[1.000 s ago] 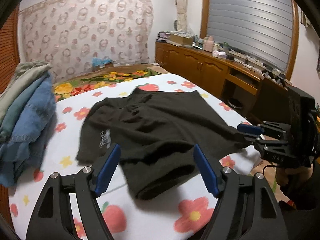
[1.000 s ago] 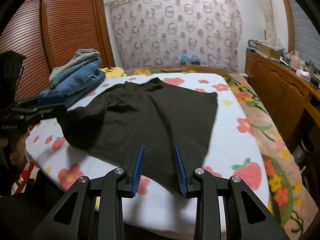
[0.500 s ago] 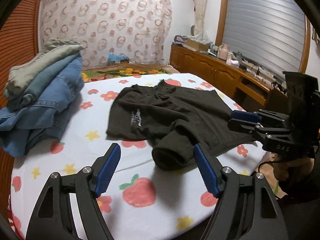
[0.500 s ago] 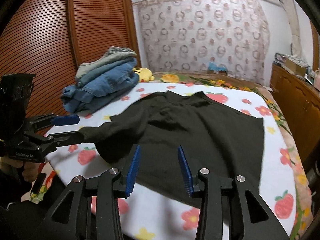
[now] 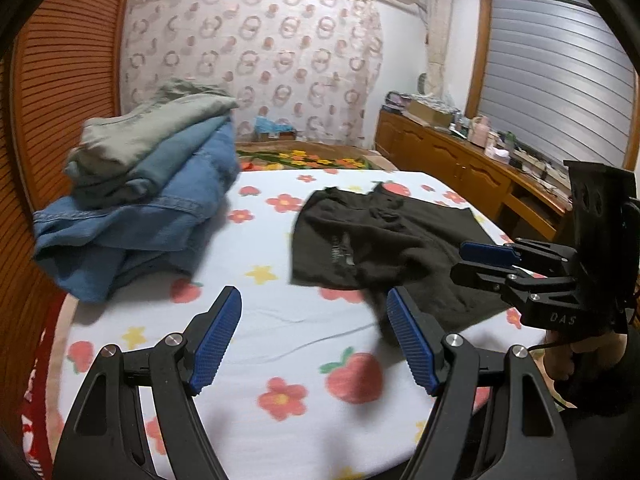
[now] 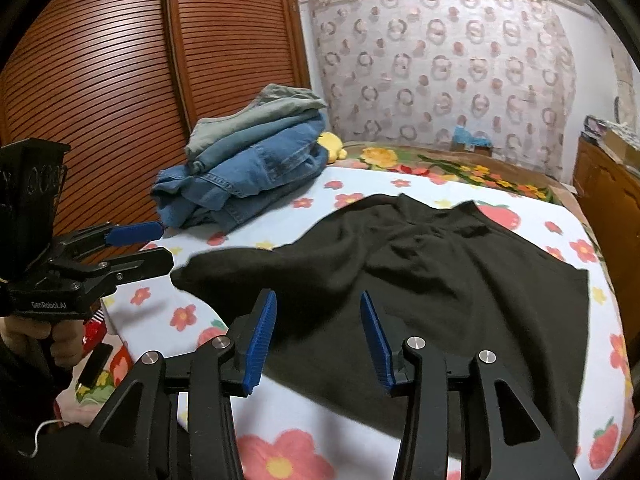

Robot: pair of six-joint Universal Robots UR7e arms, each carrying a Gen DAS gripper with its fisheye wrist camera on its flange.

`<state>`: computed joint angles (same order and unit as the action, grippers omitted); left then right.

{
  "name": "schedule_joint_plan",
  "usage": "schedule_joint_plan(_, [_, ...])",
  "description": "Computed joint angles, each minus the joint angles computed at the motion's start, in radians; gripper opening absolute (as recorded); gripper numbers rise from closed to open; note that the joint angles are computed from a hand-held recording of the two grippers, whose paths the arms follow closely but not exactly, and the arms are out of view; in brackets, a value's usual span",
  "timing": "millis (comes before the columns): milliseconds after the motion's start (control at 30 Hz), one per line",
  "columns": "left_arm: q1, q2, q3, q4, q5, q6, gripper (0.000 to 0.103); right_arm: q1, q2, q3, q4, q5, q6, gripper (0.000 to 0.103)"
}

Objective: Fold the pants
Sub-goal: 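Move the right tool to the garment edge and close on it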

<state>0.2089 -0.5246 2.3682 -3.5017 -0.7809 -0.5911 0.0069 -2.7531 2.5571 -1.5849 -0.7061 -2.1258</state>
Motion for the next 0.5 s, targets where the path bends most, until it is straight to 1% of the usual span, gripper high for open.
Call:
schedule_joint_plan(33, [0.003, -0.005, 0.007, 0.004, 0.01, -0.01, 0.076, 0.055, 0.034, 0.017, -0.101, -0.027, 0.069, 0.046])
schedule_joint_plan(100, [0.015, -0.013, 0.024, 0.007, 0.025, -0.031, 0.076, 0.14, 0.097, 0.035, -0.254, -0.075, 0.168, 0.046])
schedule_joint_plan(133, [0.019, -0.017, 0.032, 0.006, 0.029, -0.043, 0.076, 0.164, 0.114, 0.045, -0.3, -0.094, 0.189, 0.046])
schedule_joint_plan(167, [0.025, -0.021, 0.042, 0.004, 0.031, -0.056, 0.076, 0.172, 0.122, 0.041, -0.309, -0.101, 0.192, 0.046])
schedule_joint_plan(267, [0.033, -0.022, 0.056, 0.004, 0.032, -0.073, 0.076, 0.145, 0.098, 0.034, -0.252, -0.092, 0.142, 0.046])
schedule_joint_plan(300, [0.035, -0.021, 0.058, 0.005, 0.031, -0.075, 0.076, 0.126, 0.083, 0.028, -0.211, -0.084, 0.111, 0.046])
schedule_joint_plan(333, [0.037, -0.019, 0.059, 0.005, 0.03, -0.078, 0.076, 0.107, 0.072, 0.023, -0.186, -0.076, 0.084, 0.048])
schedule_joint_plan(367, [0.036, -0.018, 0.06, 0.007, 0.027, -0.082, 0.076, 0.098, 0.059, 0.02, -0.166, -0.07, 0.071, 0.053])
schedule_joint_plan(400, [0.037, -0.015, 0.058, 0.006, 0.025, -0.083, 0.076, 0.1, 0.052, 0.023, -0.169, -0.068, 0.078, 0.055])
schedule_joint_plan(467, [0.038, -0.01, 0.055, 0.002, 0.021, -0.082, 0.076, 0.088, 0.024, 0.025, -0.135, -0.061, 0.073, 0.062])
schedule_joint_plan(500, [0.037, -0.009, 0.056, -0.001, 0.018, -0.082, 0.076, 0.066, -0.018, 0.026, -0.075, -0.052, 0.047, 0.063])
